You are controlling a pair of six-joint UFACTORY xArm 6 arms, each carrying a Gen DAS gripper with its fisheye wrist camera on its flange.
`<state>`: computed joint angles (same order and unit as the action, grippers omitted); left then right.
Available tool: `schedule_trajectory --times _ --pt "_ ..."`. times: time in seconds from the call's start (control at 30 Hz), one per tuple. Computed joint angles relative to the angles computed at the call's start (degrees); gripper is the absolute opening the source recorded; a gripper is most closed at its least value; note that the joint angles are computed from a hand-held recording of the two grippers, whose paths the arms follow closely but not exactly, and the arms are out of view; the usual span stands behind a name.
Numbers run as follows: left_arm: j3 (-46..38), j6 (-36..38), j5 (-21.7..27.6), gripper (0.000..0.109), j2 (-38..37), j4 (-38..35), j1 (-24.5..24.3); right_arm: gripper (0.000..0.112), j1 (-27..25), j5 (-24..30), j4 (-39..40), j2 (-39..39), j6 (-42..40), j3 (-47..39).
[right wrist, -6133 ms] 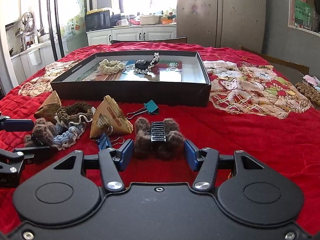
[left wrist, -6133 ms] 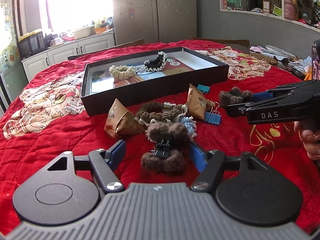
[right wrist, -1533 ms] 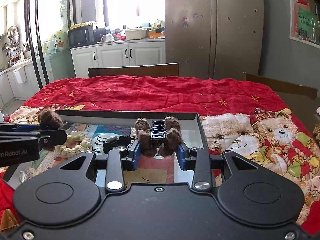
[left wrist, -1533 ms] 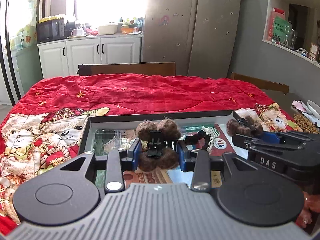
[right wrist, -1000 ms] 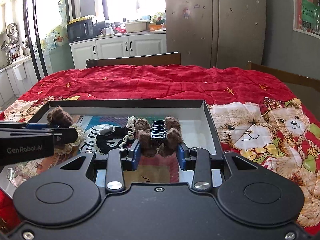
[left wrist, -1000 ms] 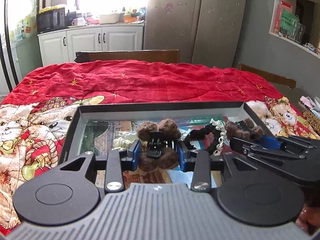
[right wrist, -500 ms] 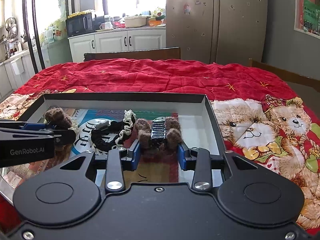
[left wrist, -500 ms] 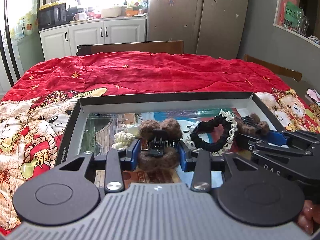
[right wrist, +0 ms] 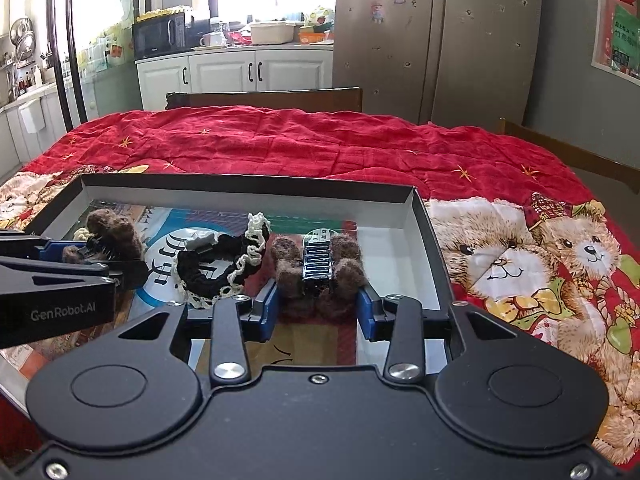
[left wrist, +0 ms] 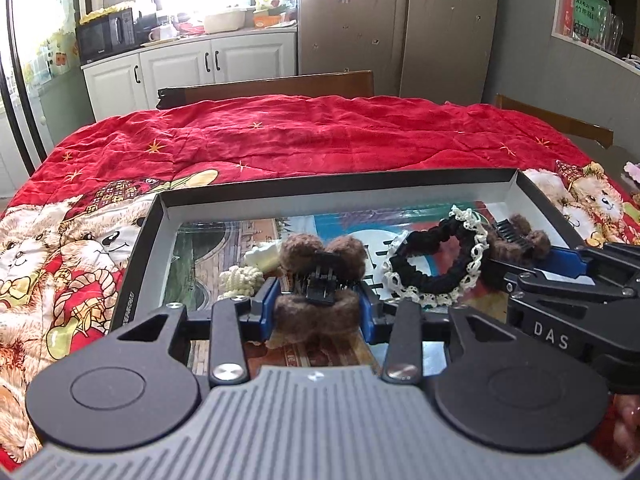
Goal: Organize objects
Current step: 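Lower the fuzzy clip into the tray and open the left gripper while the right gripper releases its clip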
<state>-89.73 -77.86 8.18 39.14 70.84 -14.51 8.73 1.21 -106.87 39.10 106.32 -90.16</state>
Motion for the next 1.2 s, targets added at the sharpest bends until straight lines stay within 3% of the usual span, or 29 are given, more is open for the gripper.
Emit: schedule_trajectory --times 0.7,0.87,1.2 --pt "0.33 2.92 0.36 0.06 0.08 -3.06 -0.09 0.043 0.29 0.64 0.66 -0.15 -2.04 0.25" --pt "0.66 5.17 -0.04 0.064 -0.02 -5.64 -0.06 0.046 0.12 0.18 -1.02 -0.24 0.22 0.03" --pt "1.13 2.05 0.21 0.074 -1.01 -2.59 -0.15 0.058 0.42 0.57 -8.49 -0.98 8.46 -0.1"
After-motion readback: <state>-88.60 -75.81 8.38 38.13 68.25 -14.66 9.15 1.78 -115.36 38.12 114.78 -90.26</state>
